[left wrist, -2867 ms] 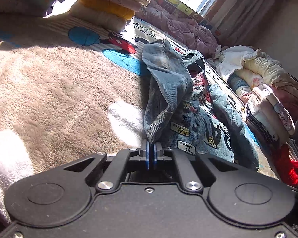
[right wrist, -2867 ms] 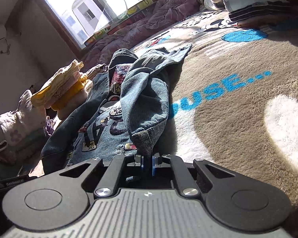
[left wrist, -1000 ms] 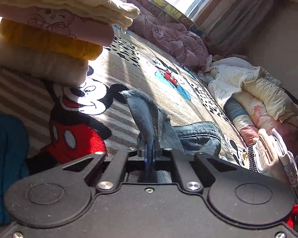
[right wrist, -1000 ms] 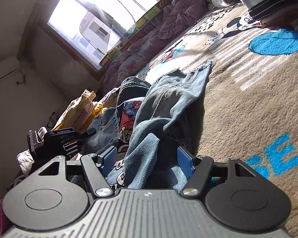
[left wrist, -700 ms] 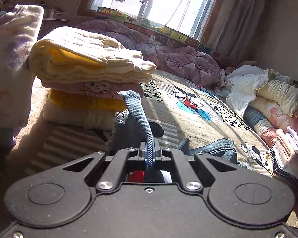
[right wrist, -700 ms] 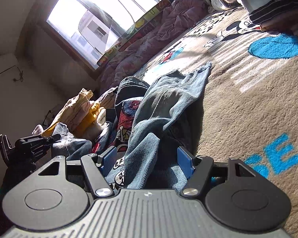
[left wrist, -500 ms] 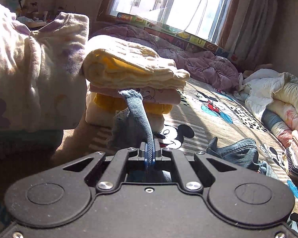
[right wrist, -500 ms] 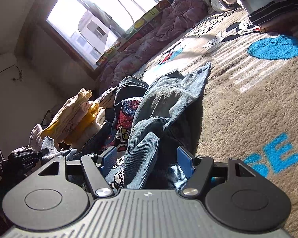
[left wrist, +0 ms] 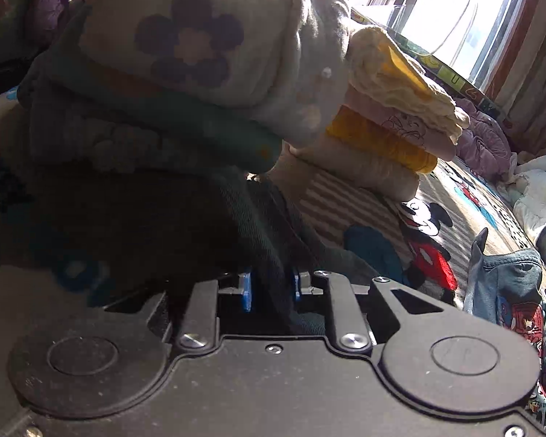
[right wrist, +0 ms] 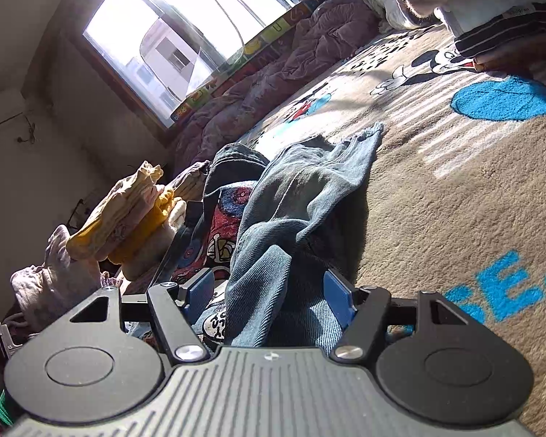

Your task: Fold clothes

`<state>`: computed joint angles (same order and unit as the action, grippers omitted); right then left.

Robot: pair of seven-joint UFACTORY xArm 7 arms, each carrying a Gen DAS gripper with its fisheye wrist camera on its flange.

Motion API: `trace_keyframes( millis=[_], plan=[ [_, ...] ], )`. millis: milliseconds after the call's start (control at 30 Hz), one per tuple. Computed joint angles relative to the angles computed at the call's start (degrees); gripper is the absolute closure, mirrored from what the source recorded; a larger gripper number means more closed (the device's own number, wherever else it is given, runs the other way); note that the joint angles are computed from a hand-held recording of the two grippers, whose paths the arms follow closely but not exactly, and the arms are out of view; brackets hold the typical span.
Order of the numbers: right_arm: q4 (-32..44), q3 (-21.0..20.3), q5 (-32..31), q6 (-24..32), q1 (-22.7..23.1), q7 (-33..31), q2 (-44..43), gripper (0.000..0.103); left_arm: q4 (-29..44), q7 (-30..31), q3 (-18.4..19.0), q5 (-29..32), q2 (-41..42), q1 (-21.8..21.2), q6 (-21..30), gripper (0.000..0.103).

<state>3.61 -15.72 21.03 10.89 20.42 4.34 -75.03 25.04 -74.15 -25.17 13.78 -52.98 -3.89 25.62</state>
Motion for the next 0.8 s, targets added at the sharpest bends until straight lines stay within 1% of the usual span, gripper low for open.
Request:
trace_keyframes(
  millis=[33,67,100,133,167,200,267,300,333,367,400,433,533,600,633,700,733,767,800],
  plan=[
    [-0.09,3.99,-0.90,0.75,-2.85,1.73,-0.95,0.036,-1.53,-1.62,-0.04,-0.69,-1.70,-0.24,-1.25,0.077],
    [-0.30,8.10,-2.36,1.35,-5.60,3.21,-2.54,0.035,-2.52,-2.79,-0.48,-1.00,-3.13,-0.22,-1.68,0.064],
    [-0.85,13.04,-4.96,1.22,-8.16,3.69,-5.57,0.035,-3.49,-3.98,-0.93,-1.31,-4.58,-0.22,-2.06,0.059],
    [-1.27,15.70,-8.55,0.68,-8.79,3.69,-8.48,0.037,-4.43,-5.17,-1.14,-1.85,-5.52,-0.35,-2.44,0.059],
    [-1.30,17.46,-9.74,0.98,-7.02,1.82,-11.47,0.037,-5.49,-6.79,-1.53,-2.50,-6.36,-0.27,-3.23,0.059],
    [-1.19,18.29,-11.78,1.06,-4.09,0.21,-13.48,0.038,-6.60,-8.61,-2.02,-3.13,-7.23,-0.12,-4.14,0.059],
    [-0.24,20.20,-14.55,3.17,4.50,-2.14,-14.26,0.038,-8.87,-11.66,-2.96,-3.70,-9.20,0.38,-6.63,0.059],
    [0.57,21.37,-15.73,4.03,8.83,-3.43,-13.30,0.040,-9.54,-12.41,-2.91,-3.85,-9.74,0.38,-7.45,0.059],
    [1.31,23.30,-16.95,5.69,12.96,-4.59,-11.53,0.045,-9.76,-12.66,-2.30,-4.10,-9.84,0.15,-7.97,0.059],
    [2.20,26.05,-18.45,6.77,15.76,-5.64,-8.78,0.049,-9.99,-12.76,-1.66,-4.33,-9.87,-0.02,-8.55,0.059],
    [3.32,29.64,-20.39,6.80,17.28,-6.52,-4.99,0.054,-10.47,-12.82,-0.94,-4.59,-9.81,-0.04,-9.68,0.059],
    [4.82,32.89,-22.37,6.71,18.00,-7.20,-0.89,0.055,-10.96,-12.67,-0.23,-4.83,-9.52,-0.08,-10.95,0.059],
    [9.29,39.51,-26.37,4.27,14.88,-5.15,8.99,0.056,-12.08,-10.95,2.53,-5.68,-8.15,-0.48,-14.58,0.064],
    [12.34,41.95,-29.22,4.96,12.80,-4.81,14.35,0.056,-12.78,-8.85,4.65,-6.25,-7.27,-0.73,-17.12,0.069],
    [13.72,43.16,-30.59,5.02,11.61,-4.50,16.63,0.056,-12.86,-7.85,5.35,-6.62,-6.71,-0.79,-17.92,0.069],
    [14.93,44.78,-32.70,2.57,8.94,-2.82,19.10,0.057,-12.53,-5.47,6.81,-7.35,-4.98,-1.36,-18.82,0.077],
    [16.00,44.44,-32.83,3.00,8.26,-1.85,20.44,0.066,-12.10,-4.35,7.22,-7.69,-4.08,-1.58,-18.94,0.080],
    [17.00,43.42,-32.79,3.66,8.15,-1.40,21.93,0.072,-11.50,-3.07,7.60,-7.92,-3.16,-1.86,-18.82,0.088],
    [18.04,42.42,-32.65,4.37,8.06,-1.02,23.41,0.083,-10.67,-1.64,7.74,-7.90,-2.06,-1.88,-18.70,0.095]
  ],
)
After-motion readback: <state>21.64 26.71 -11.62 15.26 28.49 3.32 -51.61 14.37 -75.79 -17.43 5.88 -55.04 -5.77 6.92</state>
